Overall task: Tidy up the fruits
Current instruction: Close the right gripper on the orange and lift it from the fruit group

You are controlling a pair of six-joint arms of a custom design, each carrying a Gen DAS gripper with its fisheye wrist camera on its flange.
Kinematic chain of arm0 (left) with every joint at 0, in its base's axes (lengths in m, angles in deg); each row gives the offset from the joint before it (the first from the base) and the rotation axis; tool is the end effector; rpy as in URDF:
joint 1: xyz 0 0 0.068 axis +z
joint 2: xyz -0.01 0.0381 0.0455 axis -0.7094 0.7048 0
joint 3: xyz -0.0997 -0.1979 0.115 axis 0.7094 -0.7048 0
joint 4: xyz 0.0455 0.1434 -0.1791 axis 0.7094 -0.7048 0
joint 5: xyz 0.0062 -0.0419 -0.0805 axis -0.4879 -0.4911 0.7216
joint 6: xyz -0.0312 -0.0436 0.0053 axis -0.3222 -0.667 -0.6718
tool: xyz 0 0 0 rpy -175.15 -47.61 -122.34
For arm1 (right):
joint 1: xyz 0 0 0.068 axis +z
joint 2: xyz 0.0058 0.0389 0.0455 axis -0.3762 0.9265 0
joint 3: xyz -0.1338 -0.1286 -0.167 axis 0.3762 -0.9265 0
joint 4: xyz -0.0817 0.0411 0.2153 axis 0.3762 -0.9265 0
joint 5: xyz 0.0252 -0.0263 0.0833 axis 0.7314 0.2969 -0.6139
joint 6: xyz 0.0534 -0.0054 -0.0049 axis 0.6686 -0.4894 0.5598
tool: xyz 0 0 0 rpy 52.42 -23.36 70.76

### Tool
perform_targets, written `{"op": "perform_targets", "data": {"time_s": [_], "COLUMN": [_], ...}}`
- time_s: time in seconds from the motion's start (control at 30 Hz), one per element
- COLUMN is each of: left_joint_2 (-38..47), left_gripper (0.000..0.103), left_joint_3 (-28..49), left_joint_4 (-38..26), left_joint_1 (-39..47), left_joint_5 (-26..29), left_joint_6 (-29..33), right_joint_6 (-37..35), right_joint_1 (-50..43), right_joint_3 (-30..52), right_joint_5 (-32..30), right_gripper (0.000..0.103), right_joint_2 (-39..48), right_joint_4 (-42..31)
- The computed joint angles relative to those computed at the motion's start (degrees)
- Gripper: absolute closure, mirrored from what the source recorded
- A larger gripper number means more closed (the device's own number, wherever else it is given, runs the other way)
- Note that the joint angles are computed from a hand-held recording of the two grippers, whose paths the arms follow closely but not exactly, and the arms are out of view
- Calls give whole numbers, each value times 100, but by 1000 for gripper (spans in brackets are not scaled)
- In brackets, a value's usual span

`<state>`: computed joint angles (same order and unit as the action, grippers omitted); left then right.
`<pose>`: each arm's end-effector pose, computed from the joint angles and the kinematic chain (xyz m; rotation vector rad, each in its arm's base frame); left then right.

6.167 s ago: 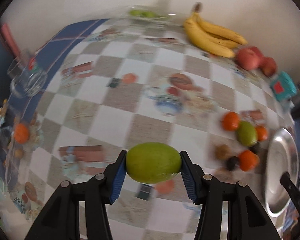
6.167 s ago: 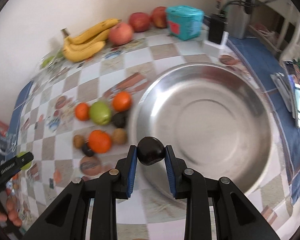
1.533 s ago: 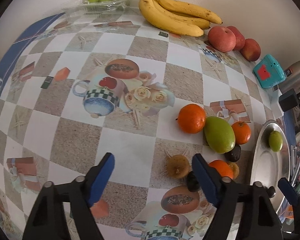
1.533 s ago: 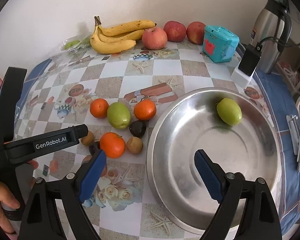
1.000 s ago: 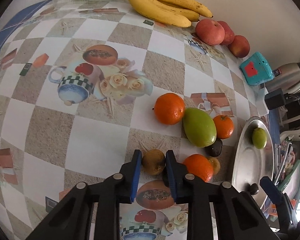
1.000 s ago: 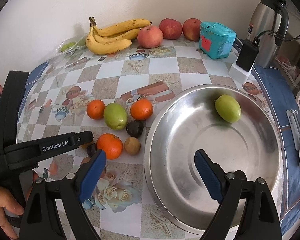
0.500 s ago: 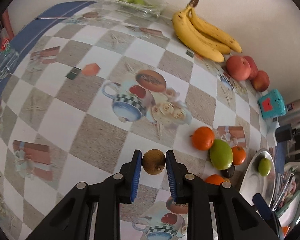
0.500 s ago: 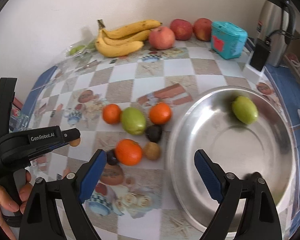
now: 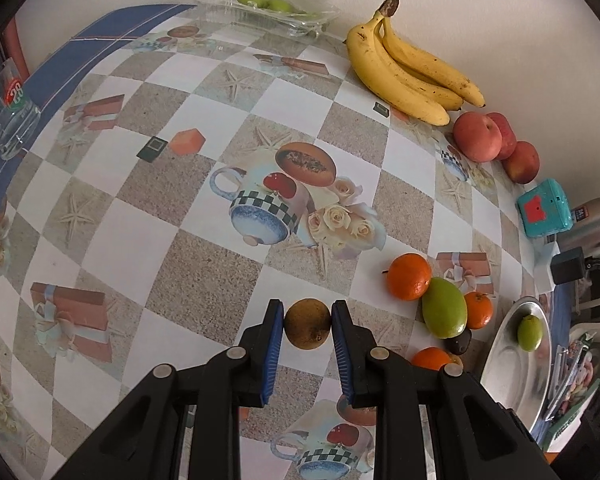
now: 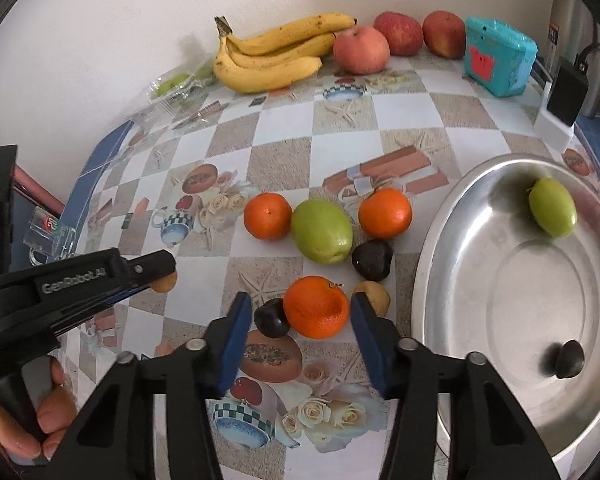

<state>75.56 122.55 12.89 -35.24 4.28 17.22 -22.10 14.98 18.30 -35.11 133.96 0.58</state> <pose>0.3236 0.0455 0.2171 0.0211 2.8303 -0.3940 0.2344 0.1696 0.2174 0.4547 2.6386 0.3018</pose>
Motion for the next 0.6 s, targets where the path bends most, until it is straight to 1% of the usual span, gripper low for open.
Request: {"op": "perform_targets", "data": {"time_s": [0.13, 0.37, 0.53, 0.6], "left_joint_2": [62, 96, 61, 50], "left_gripper": [76, 76, 76, 76], "left_joint_3": [28, 55, 18, 6], "left_joint_4": [-19, -43, -7, 7], "left_joint_1": [6, 30, 10, -4], "left_joint_5": [9, -2, -46, -62], "left_joint_6": [-14, -25, -21, -31], "right_joint_6": [80, 112, 0, -46], "right_joint_1": [-76, -52, 33, 57], "right_joint_3": [-90, 31, 311, 364], "right_joint_5": [-129, 6, 203, 258], "right_gripper": [58, 59, 65, 66], "right_joint_2": [78, 223, 436, 481], "right_joint_4": [103, -30, -357, -430]}}
